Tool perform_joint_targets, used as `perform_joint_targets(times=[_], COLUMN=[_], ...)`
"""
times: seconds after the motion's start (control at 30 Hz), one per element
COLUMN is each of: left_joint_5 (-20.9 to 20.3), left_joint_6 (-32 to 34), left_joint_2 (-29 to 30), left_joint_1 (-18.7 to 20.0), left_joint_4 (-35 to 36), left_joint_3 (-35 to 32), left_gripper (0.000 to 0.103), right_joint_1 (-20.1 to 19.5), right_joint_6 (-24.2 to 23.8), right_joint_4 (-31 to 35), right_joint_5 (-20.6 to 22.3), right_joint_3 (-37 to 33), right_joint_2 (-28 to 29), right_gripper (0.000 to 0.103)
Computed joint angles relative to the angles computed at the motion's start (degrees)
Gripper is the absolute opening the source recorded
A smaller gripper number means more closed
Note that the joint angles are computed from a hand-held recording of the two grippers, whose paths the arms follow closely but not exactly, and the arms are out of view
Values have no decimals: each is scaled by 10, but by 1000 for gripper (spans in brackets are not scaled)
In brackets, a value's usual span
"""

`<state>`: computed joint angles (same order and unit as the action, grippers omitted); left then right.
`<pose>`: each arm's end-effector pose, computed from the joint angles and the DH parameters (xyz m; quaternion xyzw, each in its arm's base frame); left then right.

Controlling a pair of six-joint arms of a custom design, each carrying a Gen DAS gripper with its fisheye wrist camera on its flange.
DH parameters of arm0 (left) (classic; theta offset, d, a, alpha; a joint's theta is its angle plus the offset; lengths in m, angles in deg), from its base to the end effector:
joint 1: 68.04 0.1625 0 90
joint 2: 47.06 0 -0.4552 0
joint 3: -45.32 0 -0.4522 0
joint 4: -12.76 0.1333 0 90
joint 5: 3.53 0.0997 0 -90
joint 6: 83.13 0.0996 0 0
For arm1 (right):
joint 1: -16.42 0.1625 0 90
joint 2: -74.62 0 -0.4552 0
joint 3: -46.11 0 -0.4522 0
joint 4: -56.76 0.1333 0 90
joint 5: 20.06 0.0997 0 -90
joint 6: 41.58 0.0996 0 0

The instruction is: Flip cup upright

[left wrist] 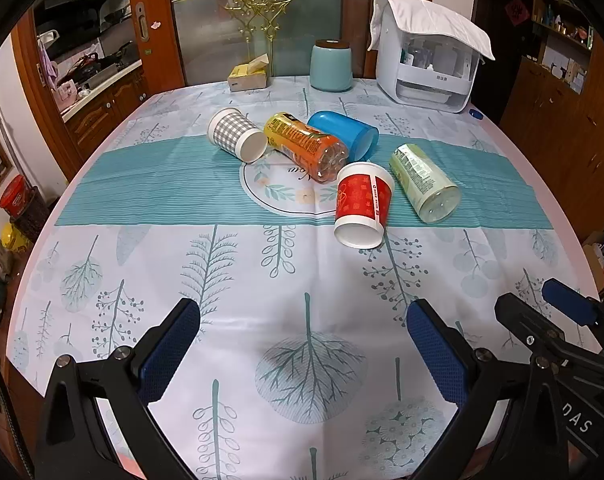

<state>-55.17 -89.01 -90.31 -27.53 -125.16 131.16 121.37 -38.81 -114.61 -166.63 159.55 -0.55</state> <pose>-0.4594 -0.6492 0.0999 0.3363 0.8816 -0.1914 0.2702 0.1986 -0.5492 0.3505 -0.0862 -0.8329 0.3875 0.3857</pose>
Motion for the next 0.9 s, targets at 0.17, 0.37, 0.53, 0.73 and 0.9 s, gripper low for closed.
perform_joint_targets(times=[0.17, 0.37, 0.53, 0.73, 0.9], left_joint_5=[-5, -3, 3, 15, 22], left_joint_6=[3, 5, 18, 37, 57], left_joint_2=[2, 8, 14, 21, 32], left_joint_1=[2, 3, 2, 2, 3], left_joint_4=[7, 5, 7, 3, -1], left_joint_3=[-7, -18, -33, -53, -74], left_gripper=[102, 102, 102, 102, 102], right_joint_1=[-4, -4, 2, 0, 0], right_joint_6=[5, -7, -38, -50, -74], right_joint_4=[7, 9, -15, -11, -30], right_joint_5=[4, -7, -23, -8, -2], right_joint_3=[0, -7, -14, -21, -29], right_joint_2=[-2, 4, 12, 3, 2], right_gripper=[67, 67, 67, 67, 67])
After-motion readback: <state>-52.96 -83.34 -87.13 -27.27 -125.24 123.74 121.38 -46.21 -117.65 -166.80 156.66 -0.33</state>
